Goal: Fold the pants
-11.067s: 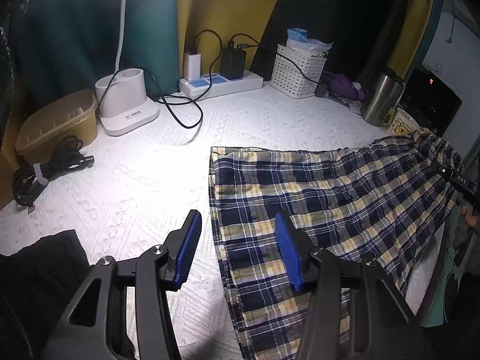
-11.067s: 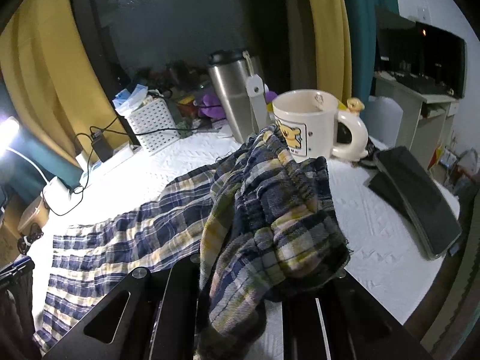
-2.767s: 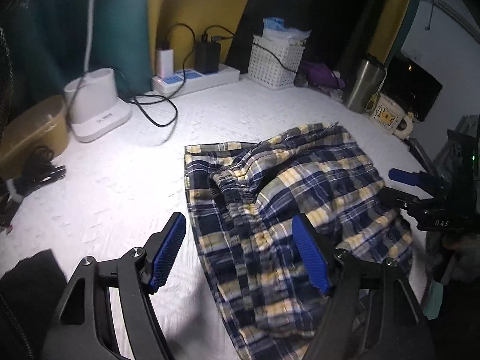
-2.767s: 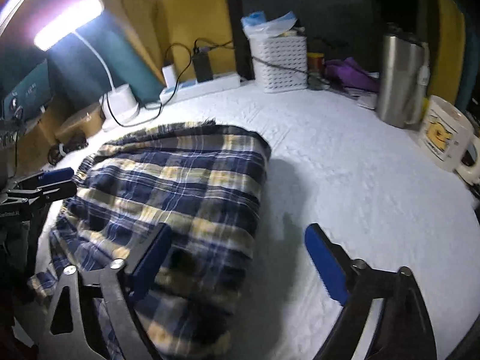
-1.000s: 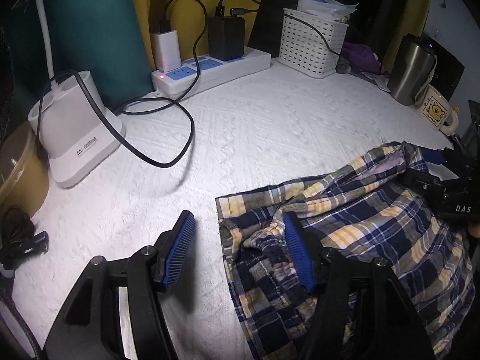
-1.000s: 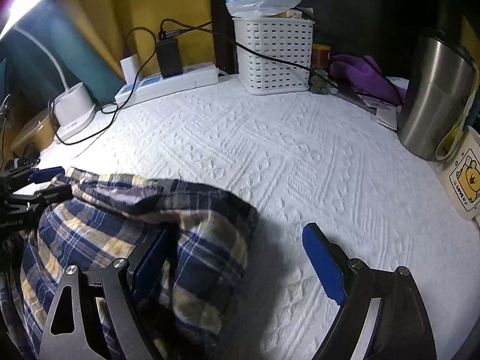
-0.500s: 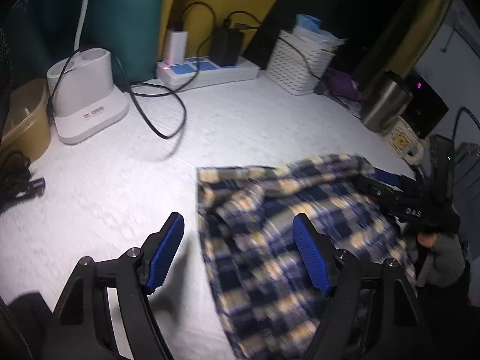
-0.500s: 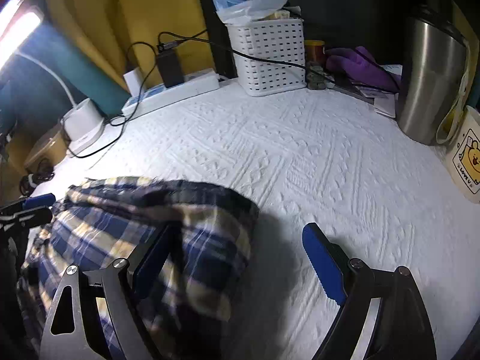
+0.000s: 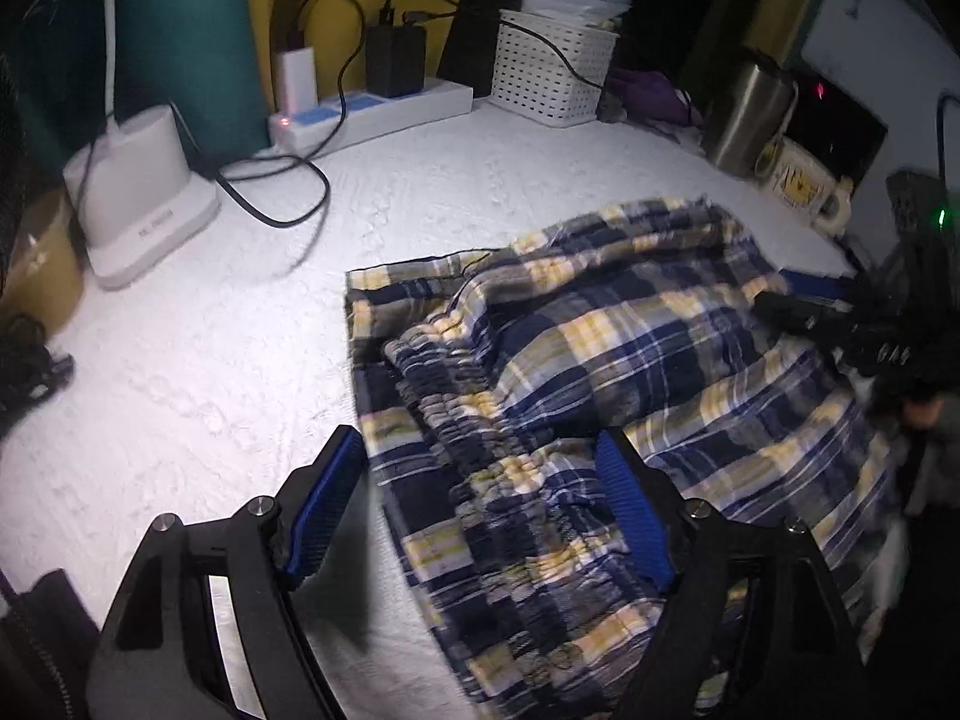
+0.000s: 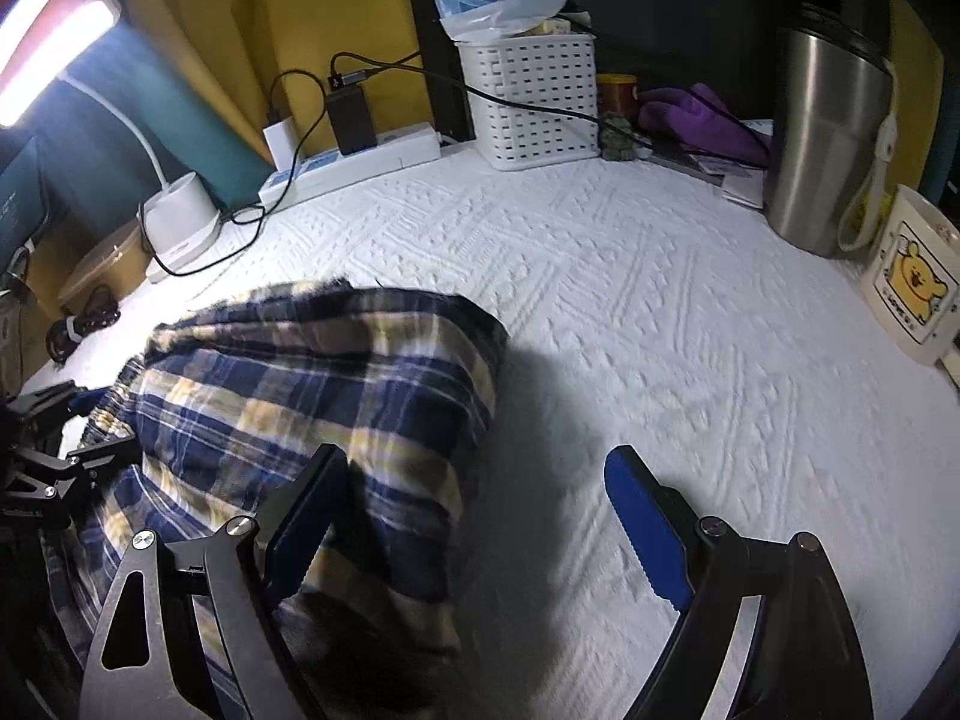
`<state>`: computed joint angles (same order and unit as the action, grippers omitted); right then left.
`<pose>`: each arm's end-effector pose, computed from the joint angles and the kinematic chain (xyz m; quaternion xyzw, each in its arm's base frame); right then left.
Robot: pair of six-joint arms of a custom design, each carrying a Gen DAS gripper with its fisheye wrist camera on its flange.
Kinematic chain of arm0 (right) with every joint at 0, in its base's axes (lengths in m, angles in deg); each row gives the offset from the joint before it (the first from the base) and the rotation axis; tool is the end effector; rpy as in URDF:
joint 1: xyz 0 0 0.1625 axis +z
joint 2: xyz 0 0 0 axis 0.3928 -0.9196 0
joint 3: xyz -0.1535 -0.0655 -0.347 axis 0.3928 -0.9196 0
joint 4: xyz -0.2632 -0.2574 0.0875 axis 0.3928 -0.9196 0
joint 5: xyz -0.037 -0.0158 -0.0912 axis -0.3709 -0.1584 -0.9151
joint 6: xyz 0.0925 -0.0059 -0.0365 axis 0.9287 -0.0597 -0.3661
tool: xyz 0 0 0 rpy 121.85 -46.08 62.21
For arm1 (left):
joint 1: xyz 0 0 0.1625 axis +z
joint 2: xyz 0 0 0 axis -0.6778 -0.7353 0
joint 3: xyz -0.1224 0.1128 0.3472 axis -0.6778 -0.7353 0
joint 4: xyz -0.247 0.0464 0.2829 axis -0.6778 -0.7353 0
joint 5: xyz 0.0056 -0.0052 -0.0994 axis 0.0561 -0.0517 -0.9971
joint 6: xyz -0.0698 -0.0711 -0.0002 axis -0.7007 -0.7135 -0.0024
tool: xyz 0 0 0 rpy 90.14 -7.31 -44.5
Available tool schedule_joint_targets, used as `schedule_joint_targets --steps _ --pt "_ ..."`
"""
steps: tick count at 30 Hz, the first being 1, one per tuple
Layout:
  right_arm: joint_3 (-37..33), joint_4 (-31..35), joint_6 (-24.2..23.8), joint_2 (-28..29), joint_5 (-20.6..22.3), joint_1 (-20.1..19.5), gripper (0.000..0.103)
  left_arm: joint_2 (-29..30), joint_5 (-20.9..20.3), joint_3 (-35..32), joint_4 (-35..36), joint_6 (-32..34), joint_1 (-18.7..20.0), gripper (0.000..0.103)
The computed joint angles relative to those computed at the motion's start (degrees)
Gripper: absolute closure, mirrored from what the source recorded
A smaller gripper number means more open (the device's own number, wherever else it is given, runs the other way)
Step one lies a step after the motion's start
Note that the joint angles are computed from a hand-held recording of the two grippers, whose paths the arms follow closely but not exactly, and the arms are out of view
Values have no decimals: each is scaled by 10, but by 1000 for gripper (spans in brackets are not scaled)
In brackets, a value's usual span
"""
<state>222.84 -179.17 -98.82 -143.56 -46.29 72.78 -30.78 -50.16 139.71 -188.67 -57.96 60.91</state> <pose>0.1329 -0.3441 0.1981 0.2986 -0.8934 0.2250 0.2493 -0.1668 -0.2651 0.1554 0.1797 0.9106 -0.2620 0.2644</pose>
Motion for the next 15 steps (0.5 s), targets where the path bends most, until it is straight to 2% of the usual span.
schedule_joint_targets --steps 3,8,12,15 --pt "11 -7 -7 -9 1 -11 14 -10 4 3 9 -5 0 23" --pt "16 -7 -9 -19 3 -13 14 -22 -23 -19 24 -29 23 24" --pt "12 6 -5 -28 17 -14 14 -36 -4 -12 -8 -51 17 24" --pt "6 15 -4 -27 27 -19 14 -15 -30 -14 -47 -33 48 21"
